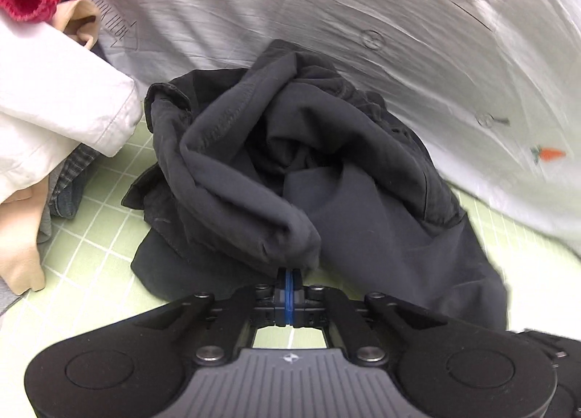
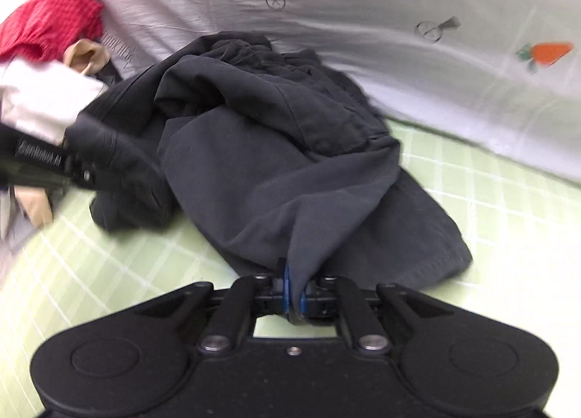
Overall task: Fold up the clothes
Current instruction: 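Grasp the black trousers with both grippers and lift them off the mat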
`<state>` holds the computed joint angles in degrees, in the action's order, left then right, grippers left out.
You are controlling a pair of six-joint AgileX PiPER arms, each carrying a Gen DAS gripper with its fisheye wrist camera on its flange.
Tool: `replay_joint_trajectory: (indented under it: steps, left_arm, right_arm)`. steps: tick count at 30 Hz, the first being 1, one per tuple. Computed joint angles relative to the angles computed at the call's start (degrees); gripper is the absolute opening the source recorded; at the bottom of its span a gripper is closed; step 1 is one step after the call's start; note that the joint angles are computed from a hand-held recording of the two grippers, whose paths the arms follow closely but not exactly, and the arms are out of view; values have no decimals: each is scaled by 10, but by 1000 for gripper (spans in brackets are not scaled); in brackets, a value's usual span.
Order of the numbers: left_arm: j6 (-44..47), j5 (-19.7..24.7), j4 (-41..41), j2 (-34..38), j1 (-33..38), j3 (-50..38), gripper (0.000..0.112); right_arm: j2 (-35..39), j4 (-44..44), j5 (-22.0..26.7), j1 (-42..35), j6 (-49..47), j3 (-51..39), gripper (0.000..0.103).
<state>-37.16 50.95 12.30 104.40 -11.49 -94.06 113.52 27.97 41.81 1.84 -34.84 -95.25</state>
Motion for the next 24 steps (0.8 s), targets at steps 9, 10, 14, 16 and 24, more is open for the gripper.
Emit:
replay_joint_trajectory:
  steps: [9,10,14,16,24]
  left_arm:
    - [-146,2,60,-137,-133,150,5]
    - [-167,10,67,-144,-155,156,14]
    - [-263,47,109,-157,-248,166,20]
    - [-317,70,132,-156,-287,160,20]
    - [-426,149,193,-137,-349,120,21]
  right_arm:
    - [-236,5,-89,-167,-78,294,5]
    - [-253,8,-88,-198,-95,313,5]
    - [-283,57,-51,-328,-190,344,5]
    - [-283,84,-34,-378,-244,343,4]
    - [-192,126,-132,-432,-331,212,5]
